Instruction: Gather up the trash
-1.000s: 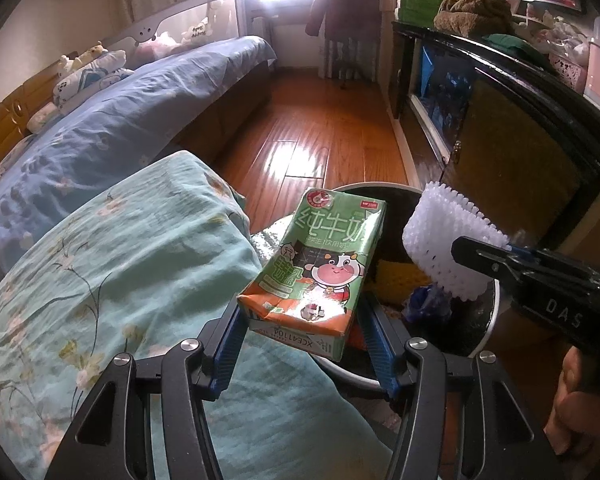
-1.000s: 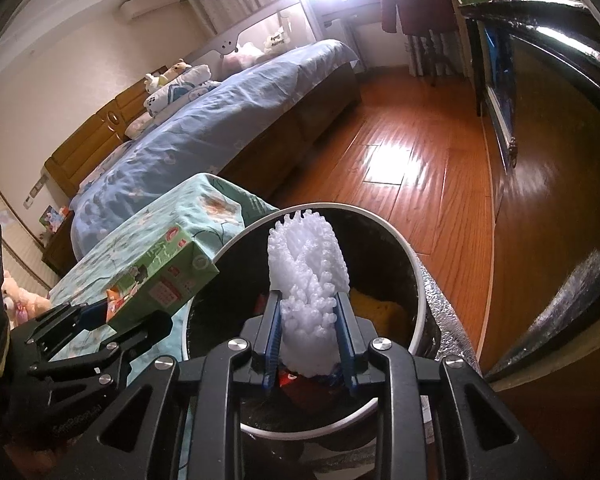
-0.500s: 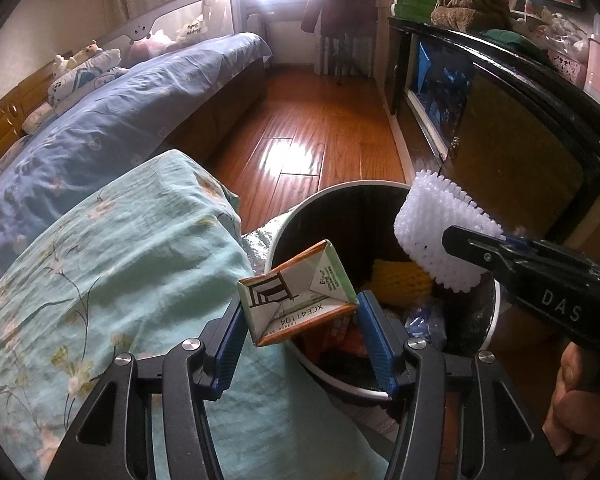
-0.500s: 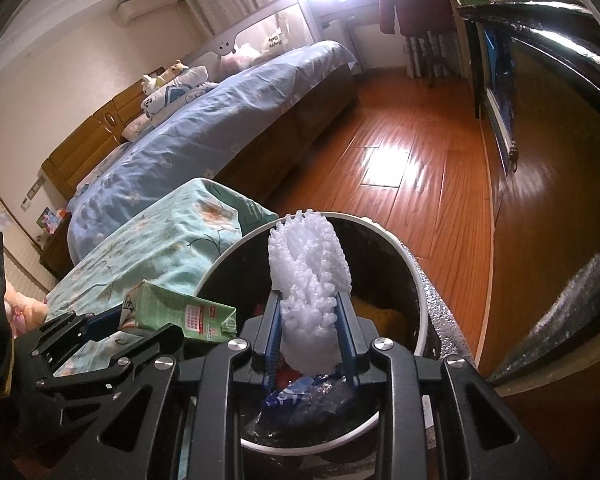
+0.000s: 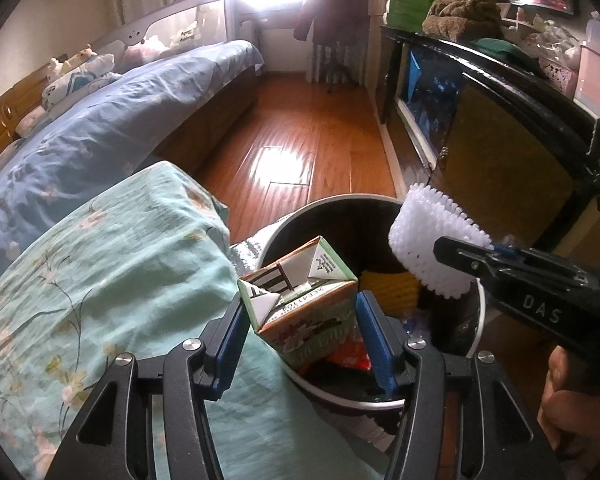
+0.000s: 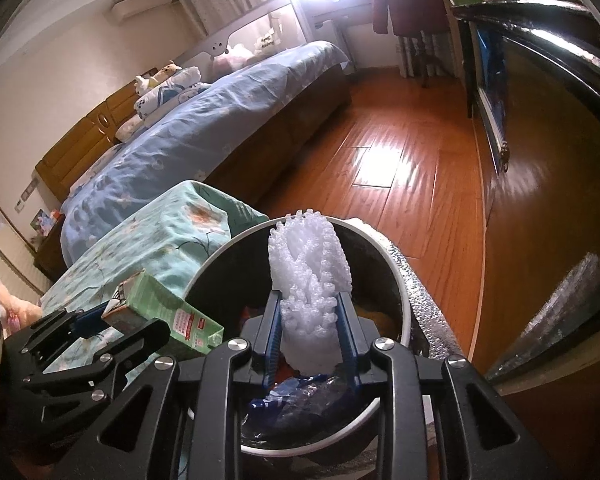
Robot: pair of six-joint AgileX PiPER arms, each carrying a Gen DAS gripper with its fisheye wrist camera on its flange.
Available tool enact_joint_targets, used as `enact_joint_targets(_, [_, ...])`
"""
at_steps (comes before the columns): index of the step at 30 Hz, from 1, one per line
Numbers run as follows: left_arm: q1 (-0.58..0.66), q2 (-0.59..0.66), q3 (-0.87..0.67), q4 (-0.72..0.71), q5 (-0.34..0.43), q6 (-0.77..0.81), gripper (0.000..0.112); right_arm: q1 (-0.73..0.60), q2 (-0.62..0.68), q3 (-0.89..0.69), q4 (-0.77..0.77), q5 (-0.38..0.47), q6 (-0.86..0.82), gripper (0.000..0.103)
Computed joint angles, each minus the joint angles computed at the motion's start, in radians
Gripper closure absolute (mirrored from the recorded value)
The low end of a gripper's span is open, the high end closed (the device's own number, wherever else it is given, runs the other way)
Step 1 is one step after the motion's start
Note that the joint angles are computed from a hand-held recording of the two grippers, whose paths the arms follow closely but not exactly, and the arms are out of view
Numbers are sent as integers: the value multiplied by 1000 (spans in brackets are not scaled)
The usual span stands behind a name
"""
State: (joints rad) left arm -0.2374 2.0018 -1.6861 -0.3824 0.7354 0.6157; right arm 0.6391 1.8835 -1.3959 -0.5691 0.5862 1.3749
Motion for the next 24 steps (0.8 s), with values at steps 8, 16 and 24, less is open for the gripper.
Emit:
enact_joint_targets(8, [2, -22, 19, -42, 10, 66, 56, -16, -9, 10, 8, -20, 8, 54])
enact_joint_targets(16, [87, -97, 124, -113, -20, 111, 45, 9, -60, 47, -42, -22, 75, 43])
enact_joint_targets(24, [217, -274, 368, -234, -79, 224, 38, 119, -92, 34, -137, 36, 190, 22])
